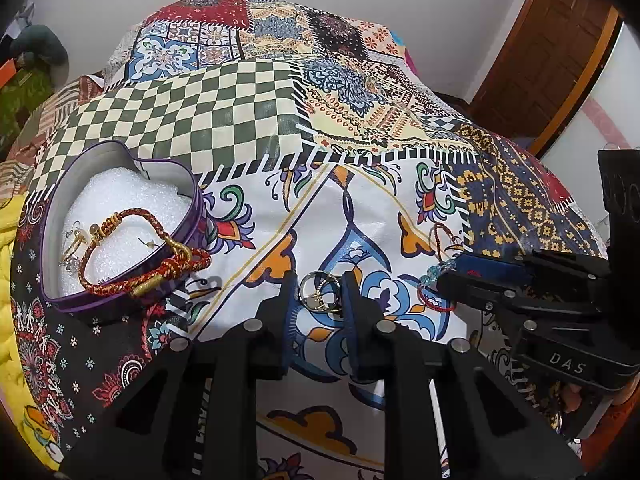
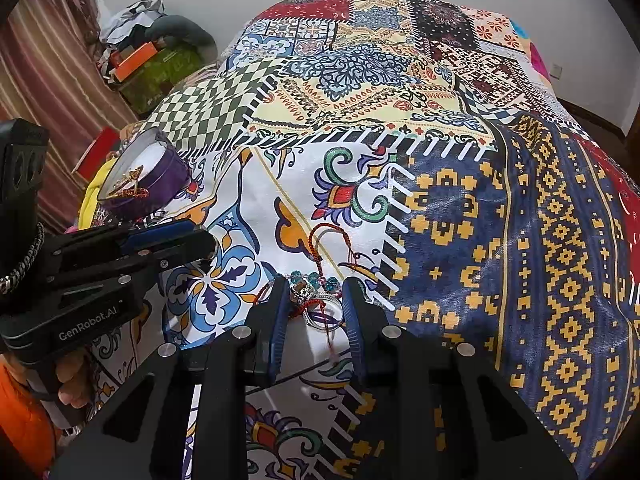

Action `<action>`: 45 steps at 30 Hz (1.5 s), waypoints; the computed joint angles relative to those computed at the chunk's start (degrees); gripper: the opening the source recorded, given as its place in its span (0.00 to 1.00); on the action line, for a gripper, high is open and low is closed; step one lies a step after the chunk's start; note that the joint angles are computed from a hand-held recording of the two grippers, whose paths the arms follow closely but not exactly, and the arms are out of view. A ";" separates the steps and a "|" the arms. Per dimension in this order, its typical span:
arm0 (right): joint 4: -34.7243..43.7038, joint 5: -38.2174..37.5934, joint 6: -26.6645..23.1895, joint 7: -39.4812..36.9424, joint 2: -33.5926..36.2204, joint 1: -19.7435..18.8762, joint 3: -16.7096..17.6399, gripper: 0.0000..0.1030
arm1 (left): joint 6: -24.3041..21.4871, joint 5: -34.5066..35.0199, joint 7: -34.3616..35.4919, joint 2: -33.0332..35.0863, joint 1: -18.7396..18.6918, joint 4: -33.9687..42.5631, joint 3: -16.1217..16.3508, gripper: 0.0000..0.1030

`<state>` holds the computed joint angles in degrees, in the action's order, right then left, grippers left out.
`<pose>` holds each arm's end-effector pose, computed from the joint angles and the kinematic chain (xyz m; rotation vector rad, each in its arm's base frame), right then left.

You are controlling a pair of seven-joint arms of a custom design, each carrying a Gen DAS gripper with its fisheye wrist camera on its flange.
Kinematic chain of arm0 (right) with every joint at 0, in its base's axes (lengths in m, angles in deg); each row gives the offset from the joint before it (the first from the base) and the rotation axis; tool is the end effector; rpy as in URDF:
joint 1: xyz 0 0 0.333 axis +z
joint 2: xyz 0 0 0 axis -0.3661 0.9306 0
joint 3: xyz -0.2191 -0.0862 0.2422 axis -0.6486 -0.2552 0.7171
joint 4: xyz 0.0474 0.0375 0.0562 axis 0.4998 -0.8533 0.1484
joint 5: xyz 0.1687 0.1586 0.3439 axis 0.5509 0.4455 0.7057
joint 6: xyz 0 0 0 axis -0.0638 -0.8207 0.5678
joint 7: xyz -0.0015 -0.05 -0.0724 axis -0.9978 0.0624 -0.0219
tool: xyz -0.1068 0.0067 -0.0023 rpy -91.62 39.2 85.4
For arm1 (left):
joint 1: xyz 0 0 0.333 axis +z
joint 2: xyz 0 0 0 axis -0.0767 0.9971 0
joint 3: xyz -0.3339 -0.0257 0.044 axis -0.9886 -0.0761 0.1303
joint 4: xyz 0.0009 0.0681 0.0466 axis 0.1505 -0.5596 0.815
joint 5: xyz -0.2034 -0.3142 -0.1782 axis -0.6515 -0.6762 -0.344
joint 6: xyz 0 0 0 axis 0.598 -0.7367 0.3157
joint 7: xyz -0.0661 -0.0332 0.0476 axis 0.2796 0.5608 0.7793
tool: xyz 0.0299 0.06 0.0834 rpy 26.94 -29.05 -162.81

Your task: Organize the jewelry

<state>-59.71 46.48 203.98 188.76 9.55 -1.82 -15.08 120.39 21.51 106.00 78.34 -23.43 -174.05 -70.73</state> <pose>0.3977 0.1171 0.5333 -1.8201 1.8208 -0.2671 0.4842 -0.3228 0.4982 -1.5031 2.4569 -0.9038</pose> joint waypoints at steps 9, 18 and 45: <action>-0.25 1.15 0.45 0.82 -1.19 -0.48 -0.55 0.11 | 1.86 -0.43 0.74 -2.92 -0.49 -2.16 0.07 0.20; -1.47 -2.16 -0.76 2.82 -5.64 -1.94 0.60 0.10 | 4.16 3.80 -0.58 -7.48 -0.29 -5.46 -0.51 0.20; 0.42 -3.68 -5.25 1.32 -1.26 -1.75 1.15 0.19 | 5.72 4.52 -1.82 -10.35 -0.52 -8.37 -0.35 0.20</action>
